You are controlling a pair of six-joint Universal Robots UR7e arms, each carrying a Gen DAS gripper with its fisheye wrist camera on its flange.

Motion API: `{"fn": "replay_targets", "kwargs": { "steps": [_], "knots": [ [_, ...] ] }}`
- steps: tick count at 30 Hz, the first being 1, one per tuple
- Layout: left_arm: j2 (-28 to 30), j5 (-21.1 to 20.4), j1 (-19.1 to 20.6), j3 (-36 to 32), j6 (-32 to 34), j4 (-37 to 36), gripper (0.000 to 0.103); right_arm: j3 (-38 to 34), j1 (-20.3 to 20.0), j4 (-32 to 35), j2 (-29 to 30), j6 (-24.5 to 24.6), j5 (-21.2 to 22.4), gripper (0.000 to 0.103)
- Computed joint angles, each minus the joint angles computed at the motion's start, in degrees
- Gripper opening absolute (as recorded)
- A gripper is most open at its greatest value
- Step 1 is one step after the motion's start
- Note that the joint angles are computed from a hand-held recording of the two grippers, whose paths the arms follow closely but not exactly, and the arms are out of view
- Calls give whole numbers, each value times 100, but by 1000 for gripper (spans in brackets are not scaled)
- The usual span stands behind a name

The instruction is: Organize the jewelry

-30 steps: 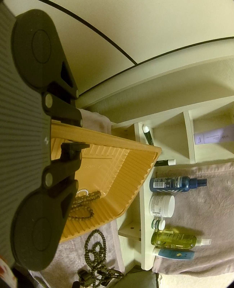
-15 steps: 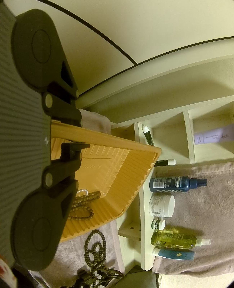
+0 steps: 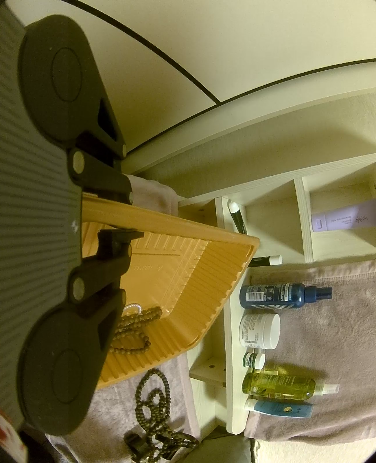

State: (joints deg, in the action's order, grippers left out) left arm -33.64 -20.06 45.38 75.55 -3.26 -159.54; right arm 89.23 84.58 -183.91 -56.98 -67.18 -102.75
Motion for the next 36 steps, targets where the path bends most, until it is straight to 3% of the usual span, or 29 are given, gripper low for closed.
{"fn": "replay_targets", "kwargs": {
  "steps": [17,25,36],
  "knots": [
    [-4,0,-2,2,-15,13,4,-216,-7,-60,-181,204,420,4],
    [-10,-6,-1,-1,-18,26,4,-107,-45,396,-327,464,479,4],
    [-6,2,1,-22,17,0,4,-315,52,182,-338,655,942,4]
  ]
}}
